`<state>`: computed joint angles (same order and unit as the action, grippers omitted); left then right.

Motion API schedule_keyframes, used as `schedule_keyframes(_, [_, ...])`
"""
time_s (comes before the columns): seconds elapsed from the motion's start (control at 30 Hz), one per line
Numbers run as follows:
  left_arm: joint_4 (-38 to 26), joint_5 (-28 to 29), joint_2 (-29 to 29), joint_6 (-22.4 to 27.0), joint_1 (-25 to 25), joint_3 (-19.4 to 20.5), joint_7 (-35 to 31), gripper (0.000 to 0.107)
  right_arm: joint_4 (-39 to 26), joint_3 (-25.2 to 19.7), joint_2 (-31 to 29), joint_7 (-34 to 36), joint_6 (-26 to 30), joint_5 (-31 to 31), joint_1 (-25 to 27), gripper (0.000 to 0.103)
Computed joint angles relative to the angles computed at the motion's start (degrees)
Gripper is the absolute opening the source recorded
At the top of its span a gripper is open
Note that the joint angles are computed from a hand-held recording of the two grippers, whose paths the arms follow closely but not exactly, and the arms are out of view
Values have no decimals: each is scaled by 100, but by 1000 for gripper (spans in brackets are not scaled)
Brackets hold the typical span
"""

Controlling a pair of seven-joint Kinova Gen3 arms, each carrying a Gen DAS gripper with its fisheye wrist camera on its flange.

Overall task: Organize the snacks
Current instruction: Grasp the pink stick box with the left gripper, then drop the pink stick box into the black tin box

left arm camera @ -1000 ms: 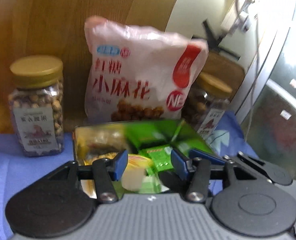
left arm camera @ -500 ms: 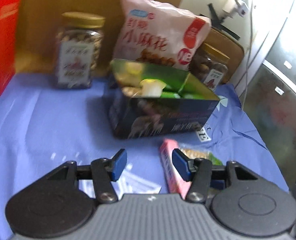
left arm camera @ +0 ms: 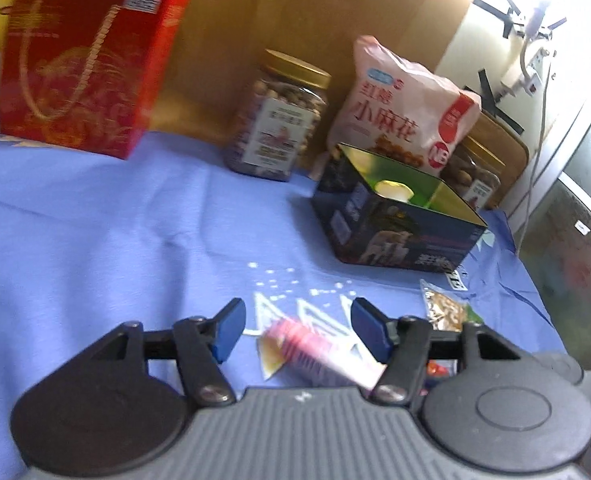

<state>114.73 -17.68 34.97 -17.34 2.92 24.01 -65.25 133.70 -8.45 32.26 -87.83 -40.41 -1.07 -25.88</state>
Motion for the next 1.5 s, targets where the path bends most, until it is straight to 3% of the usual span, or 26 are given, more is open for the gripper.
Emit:
schedule_keyframes(0.1, [192,23,-59,-96,-73,-69,38,60,231,490,30,46,-482,-112,-626,30])
schedule_keyframes(0.13, [237,29,-68,-114,-86,-92,53,60,342,697,59,33,-715,-336,-892,40])
schedule_keyframes(0.2, [310,13,-70,-164,-106,-122,69,60,591,987,121,-124,-1167,-802,-1343,44])
schedule_keyframes(0.27, [311,-61,-46,-165,-136,-105,73,60,792,872,124,-272,-1429,-1115,-1418,44])
schedule_keyframes(0.37, [267,-193,25,-198,-156,-46,46,62,1051,156,180,-51,-1793,-1408,-1063,44])
schedule_keyframes(0.43, [195,-261,97,-229,-96,-53,-10,68,1079,-13,205,35,-1749,-1452,-1034,44])
schedule_keyframes(0.6, [-125,-217,267,-25,325,-266,-384,68,914,96,229,169,-1226,-1930,-1394,42])
schedule_keyframes(0.63, [-196,-219,316,62,363,-259,-456,66,890,91,254,114,-1219,-1916,-1372,39])
schedule_keyframes(0.7, [-330,-299,425,326,320,-120,-527,50,874,101,280,44,-1275,-1866,-1343,33])
schedule_keyframes(0.73, [-314,-267,456,328,296,-70,-612,50,854,137,284,81,-1272,-1925,-1389,24])
schedule_keyframes(0.77, [-233,-142,412,238,351,-128,-725,50,843,162,288,111,-1260,-1952,-1412,23])
schedule_keyframes(0.87, [92,-81,310,-17,105,66,-707,50,859,151,333,85,-1329,-1859,-1372,24])
schedule_keyframes(0.97, [537,-1,153,-518,9,4,-562,50,870,170,354,155,-1375,-1836,-1390,24])
schedule_keyframes(1.13, [1002,-739,204,-801,-857,472,329,49,865,120,427,75,-1503,-1621,-1242,24])
schedule_keyframes(1.33, [1187,-505,-112,-878,-207,-197,353,49,806,97,465,123,-1528,-1366,-1132,27])
schedule_keyframes(1.5, [1073,-451,-175,-675,-24,-313,372,50,774,61,464,91,-1493,-1178,-996,29])
